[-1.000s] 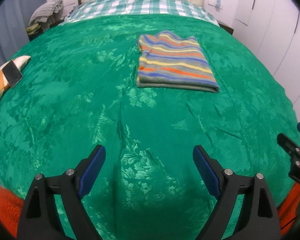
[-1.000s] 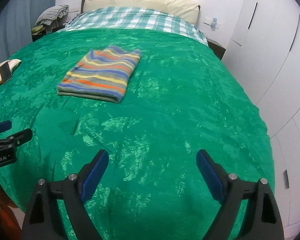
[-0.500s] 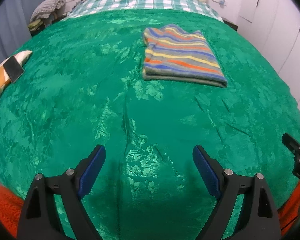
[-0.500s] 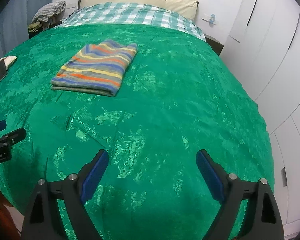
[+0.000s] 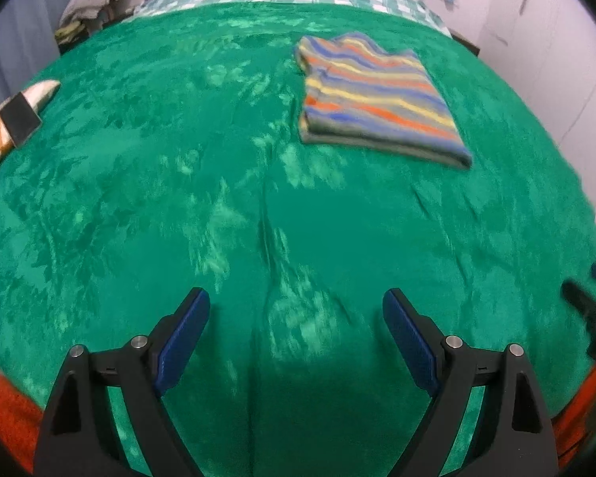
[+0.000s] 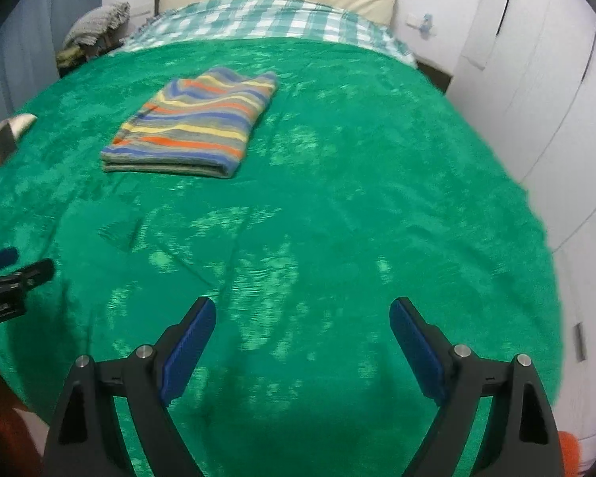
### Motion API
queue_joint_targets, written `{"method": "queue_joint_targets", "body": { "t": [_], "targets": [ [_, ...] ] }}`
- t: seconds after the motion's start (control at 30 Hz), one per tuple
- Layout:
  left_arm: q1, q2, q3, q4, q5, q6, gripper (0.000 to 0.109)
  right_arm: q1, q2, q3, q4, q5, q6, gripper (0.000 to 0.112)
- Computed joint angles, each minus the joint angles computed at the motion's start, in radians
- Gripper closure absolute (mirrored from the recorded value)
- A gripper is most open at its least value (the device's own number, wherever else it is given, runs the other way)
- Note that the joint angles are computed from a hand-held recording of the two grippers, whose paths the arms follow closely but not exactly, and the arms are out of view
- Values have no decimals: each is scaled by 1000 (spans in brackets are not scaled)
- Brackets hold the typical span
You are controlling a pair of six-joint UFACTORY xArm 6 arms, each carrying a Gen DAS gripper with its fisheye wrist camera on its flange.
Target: Fold small clothes
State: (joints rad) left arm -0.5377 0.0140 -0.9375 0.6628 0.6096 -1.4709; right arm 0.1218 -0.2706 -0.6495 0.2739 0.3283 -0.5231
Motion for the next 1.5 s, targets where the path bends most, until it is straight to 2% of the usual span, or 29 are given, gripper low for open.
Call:
{"method": "queue_joint_targets", "body": {
  "t": [0.07, 0.17, 0.23, 0.33, 0.4, 0.5, 0.57, 0.7, 0.73, 0.77, 0.8, 0.83, 0.87, 0.9, 0.97, 1.03, 1.07, 1.17, 1.23, 1.33, 1.4, 1.43, 1.47, 1.5],
  "targets": [
    [51, -10, 10, -4, -71, 4, 18, 4, 29, -42, 165, 44, -130, 24],
    [152, 15, -22, -40, -211, 93, 18, -6, 114, -169, 418, 160, -312, 24],
    [213, 90, -106, -156, -276, 272, 15, -18, 203, -288, 547, 245, -379, 24],
    [252, 228, -252, -432, -281, 586, 14, -34, 384, -519, 704, 378, -427, 24],
    [280, 342, -385, -593, -232, 748, 14, -39, 530, -693, 728, 466, -391, 24],
    [303, 450, -505, -722, -203, 852, 14, -27, 761, -973, 668, 551, -275, 24],
    [314, 506, -571, -744, -181, 879, 14, -30, 902, -1154, 640, 628, -199, 27],
    [315, 600, -697, -756, -166, 943, 15, -30, 1217, -1572, 669, 804, -43, 33],
    [316, 621, -725, -774, -162, 969, 21, -29, 1297, -1677, 696, 839, 9, 37],
    [316, 638, -749, -791, -154, 986, 41, -26, 1368, -1782, 698, 865, 61, 39],
    [312, 675, -803, -817, -121, 1009, 53, -15, 1420, -1854, 700, 862, 95, 48],
    [314, 693, -830, -832, -104, 1027, 83, 0, 1442, -1884, 688, 850, 103, 60],
    [309, 711, -860, -807, -87, 1002, 89, 21, 1434, -1873, 643, 820, 95, 68],
    [304, 708, -860, -746, -90, 943, 91, 40, 1401, -1820, 598, 771, 76, 82],
    [293, 682, -835, -638, -103, 851, 93, 98, 1262, -1620, 456, 604, -21, 85],
    [282, 630, -775, -552, -138, 794, 94, 134, 1133, -1431, 452, 460, -117, 86],
    [279, 597, -740, -510, -157, 762, 94, 144, 1092, -1381, 473, 425, -162, 86],
    [279, 498, -650, -418, -200, 681, 94, 164, 986, -1273, 554, 363, -286, 86],
    [284, 404, -584, -333, -215, 613, 94, 171, 925, -1227, 625, 359, -355, 86],
    [295, 302, -541, -246, -210, 565, 94, 170, 855, -1202, 724, 386, -423, 86],
    [301, 276, -542, -230, -201, 558, 93, 173, 853, -1243, 756, 418, -413, 86],
    [303, 284, -559, -234, -192, 557, 88, 170, 863, -1269, 764, 436, -392, 85],
    [306, 296, -572, -238, -168, 550, 70, 168, 887, -1307, 751, 451, -354, 83],
    [307, 332, -604, -259, -108, 549, 53, 172, 929, -1365, 701, 460, -286, 77]
  ]
}}
